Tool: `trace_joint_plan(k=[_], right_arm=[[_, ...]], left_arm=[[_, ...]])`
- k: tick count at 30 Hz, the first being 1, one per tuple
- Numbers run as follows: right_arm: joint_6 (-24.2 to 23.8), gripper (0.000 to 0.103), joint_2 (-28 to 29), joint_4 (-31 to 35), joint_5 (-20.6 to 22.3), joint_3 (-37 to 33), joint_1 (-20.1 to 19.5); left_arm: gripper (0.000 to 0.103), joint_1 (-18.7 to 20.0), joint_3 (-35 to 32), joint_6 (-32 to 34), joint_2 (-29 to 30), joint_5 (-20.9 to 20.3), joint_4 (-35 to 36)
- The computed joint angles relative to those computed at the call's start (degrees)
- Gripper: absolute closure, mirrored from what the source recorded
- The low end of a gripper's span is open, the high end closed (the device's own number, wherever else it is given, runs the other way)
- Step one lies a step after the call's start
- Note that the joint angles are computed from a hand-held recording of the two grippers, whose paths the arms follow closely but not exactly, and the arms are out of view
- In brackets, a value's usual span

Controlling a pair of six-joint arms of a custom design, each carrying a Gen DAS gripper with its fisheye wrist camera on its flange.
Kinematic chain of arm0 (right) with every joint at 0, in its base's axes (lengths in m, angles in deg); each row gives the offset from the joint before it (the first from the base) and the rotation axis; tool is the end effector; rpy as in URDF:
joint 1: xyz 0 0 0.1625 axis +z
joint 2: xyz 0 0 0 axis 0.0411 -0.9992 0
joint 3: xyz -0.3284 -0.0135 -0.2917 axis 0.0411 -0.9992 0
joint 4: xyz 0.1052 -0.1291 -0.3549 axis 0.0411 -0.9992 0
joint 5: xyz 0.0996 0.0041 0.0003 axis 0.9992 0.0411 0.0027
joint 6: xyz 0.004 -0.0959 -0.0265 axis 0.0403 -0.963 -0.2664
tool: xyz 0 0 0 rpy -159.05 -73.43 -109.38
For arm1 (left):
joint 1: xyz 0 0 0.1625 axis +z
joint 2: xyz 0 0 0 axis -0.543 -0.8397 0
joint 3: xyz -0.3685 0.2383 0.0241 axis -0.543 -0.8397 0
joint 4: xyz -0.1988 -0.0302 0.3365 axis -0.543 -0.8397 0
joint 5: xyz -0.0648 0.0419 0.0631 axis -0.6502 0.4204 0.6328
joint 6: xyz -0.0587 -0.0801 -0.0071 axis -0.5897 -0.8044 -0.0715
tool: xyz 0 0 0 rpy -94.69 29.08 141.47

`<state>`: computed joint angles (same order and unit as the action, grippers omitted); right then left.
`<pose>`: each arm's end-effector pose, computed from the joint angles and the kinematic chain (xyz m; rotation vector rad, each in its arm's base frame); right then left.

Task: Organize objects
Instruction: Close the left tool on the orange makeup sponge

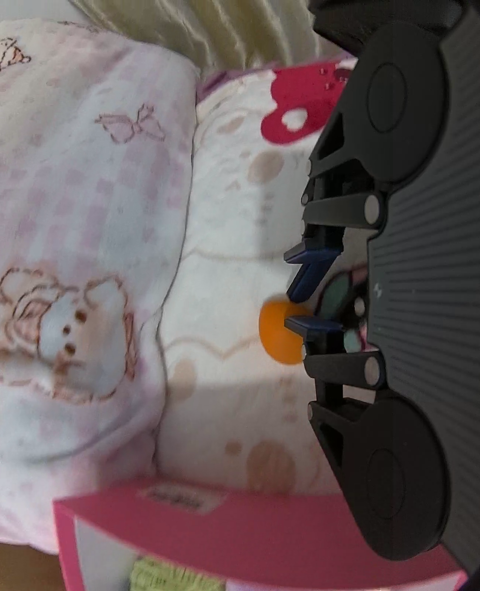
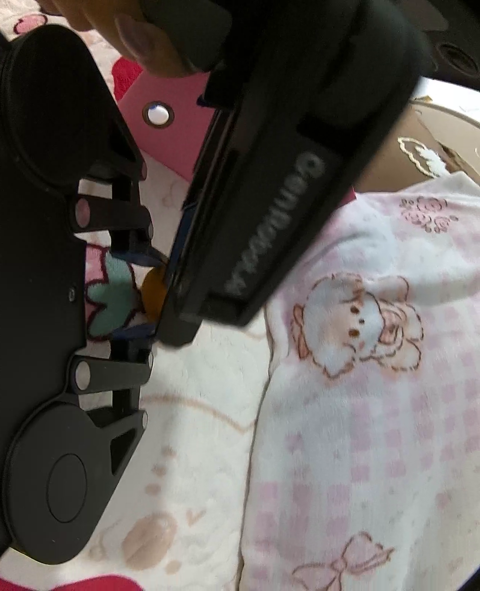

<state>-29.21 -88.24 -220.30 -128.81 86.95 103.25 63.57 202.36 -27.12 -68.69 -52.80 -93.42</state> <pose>0.1832 -0.3071 0.1224 0.6595 -2.4649 0.9246 -0.2274 -0.3511 0.1527 0.2626 2.7215 -0.6180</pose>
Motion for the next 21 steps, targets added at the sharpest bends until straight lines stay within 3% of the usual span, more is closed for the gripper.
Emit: trace_joint_plan(k=[2,6,11,16,21], right_arm=[[0.0,0.049,1.5,-2.5,-1.4,-0.4,0.2],[0.3,0.044,2.9,-6.2,0.8,0.2,-1.7],[0.2,0.057,2.6,-7.0,4.2,1.1,-3.3],[-0.1,0.059,1.6,-5.3,2.7,1.1,-2.2],[-0.9,0.065,-3.5,0.2,1.1,3.6,-0.9]], left_arm=[[0.073,-0.4,0.0,-0.6,0.3,-0.5,-0.2],[0.074,-1.2,0.4,-0.6,0.4,-0.3,-0.4],[0.074,-1.4,2.0,0.3,-0.5,-0.8,-4.1],[0.074,-1.2,3.7,1.0,-1.8,0.7,-8.2],[0.068,-2.1,3.6,1.7,-1.4,3.1,-4.7]])
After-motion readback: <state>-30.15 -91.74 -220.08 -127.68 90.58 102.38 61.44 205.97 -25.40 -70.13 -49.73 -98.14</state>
